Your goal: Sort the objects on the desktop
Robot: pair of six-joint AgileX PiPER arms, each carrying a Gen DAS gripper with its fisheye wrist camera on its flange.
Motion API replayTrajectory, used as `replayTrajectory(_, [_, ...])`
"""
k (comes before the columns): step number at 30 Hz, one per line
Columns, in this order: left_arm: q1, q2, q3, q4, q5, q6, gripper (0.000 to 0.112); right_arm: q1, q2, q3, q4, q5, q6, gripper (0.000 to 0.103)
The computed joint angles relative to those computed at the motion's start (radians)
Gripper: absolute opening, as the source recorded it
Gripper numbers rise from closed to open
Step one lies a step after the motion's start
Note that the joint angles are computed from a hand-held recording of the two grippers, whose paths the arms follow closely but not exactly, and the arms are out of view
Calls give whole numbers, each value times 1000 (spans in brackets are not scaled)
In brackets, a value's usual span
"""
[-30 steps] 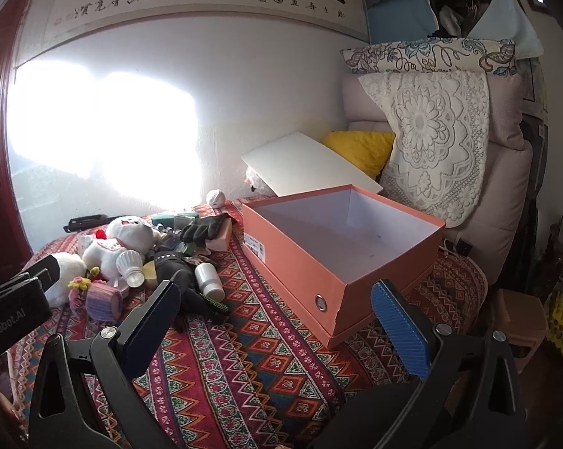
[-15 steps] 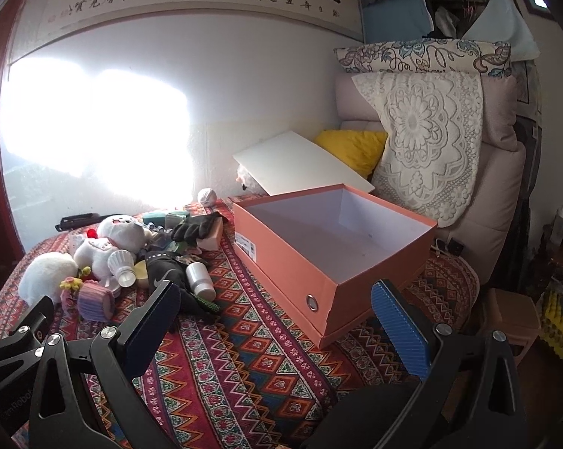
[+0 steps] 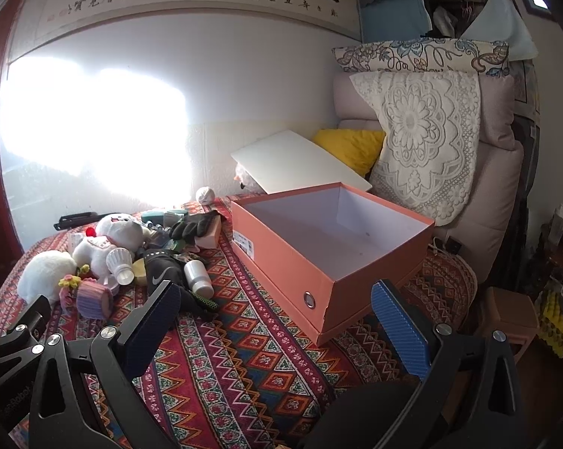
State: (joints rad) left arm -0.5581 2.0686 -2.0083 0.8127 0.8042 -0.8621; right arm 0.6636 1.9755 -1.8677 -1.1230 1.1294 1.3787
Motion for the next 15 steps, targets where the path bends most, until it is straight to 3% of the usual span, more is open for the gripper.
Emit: replayTrajectory(15, [1,7,-1,0,0,2,103,4,-8,24,-15,-2,16,103])
